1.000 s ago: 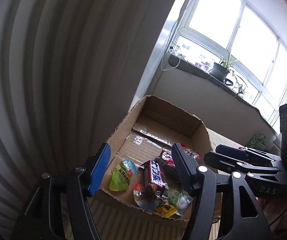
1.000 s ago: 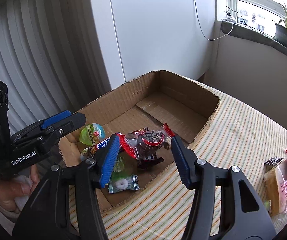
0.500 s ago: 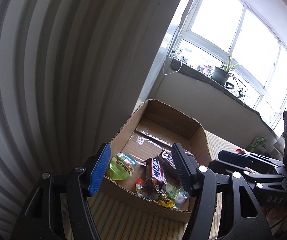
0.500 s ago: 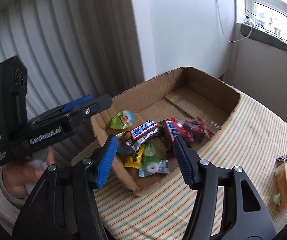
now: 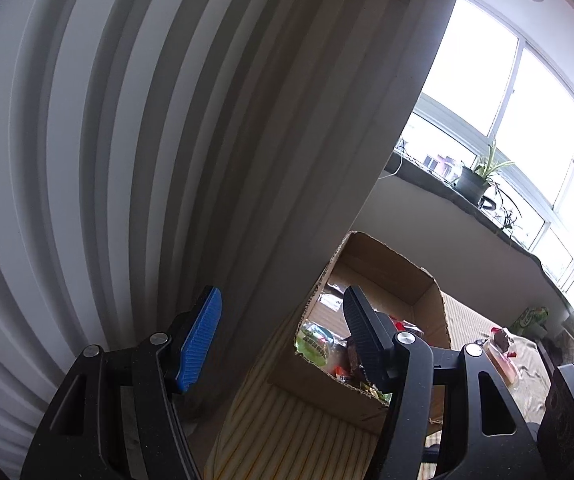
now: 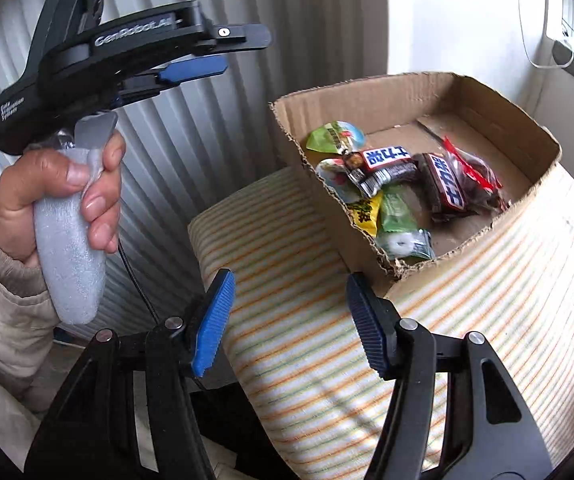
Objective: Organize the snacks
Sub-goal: 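Withdraw both tools from the box toward the bread loaf, then close the right tool on the pink stick snack while the left tool grasps the small green sweet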
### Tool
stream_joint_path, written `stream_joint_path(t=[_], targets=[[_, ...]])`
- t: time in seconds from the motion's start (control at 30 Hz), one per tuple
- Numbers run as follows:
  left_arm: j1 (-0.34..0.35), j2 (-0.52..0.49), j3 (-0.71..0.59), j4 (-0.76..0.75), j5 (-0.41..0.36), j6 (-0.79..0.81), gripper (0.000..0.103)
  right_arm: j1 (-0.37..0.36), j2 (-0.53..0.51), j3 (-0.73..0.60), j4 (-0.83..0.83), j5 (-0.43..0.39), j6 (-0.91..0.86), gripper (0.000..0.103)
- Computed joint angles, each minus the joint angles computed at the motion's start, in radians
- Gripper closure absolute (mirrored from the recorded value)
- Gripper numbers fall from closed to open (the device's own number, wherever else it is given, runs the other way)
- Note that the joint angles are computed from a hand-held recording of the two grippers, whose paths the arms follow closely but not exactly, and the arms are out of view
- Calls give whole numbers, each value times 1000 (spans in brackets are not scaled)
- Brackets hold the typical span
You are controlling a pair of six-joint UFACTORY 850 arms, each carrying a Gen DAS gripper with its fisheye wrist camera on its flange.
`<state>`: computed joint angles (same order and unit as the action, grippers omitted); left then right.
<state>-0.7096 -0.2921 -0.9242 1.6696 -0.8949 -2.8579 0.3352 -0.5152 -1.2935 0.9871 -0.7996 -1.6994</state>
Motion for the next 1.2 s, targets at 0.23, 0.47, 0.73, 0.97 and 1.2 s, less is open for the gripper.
stream_joint_path(t=[0.23,0.47,0.73,0.97,1.2], targets=[[-6,-40,-62,22,23,39,40,-15,19,18,11,51,-2,42],[-16,-65,-113,17,31,93,40,-77,76,51,143,13,-139,36],[-28,-116,-220,14,57,206,31,-160,142,119,572,254,-415,11],[-57,-216,-409,-30,92,414,30,-292,138,111,674,253,-427,9],[-94,-352,-639,-95,132,634,28,-445,122,109,668,226,-364,9]])
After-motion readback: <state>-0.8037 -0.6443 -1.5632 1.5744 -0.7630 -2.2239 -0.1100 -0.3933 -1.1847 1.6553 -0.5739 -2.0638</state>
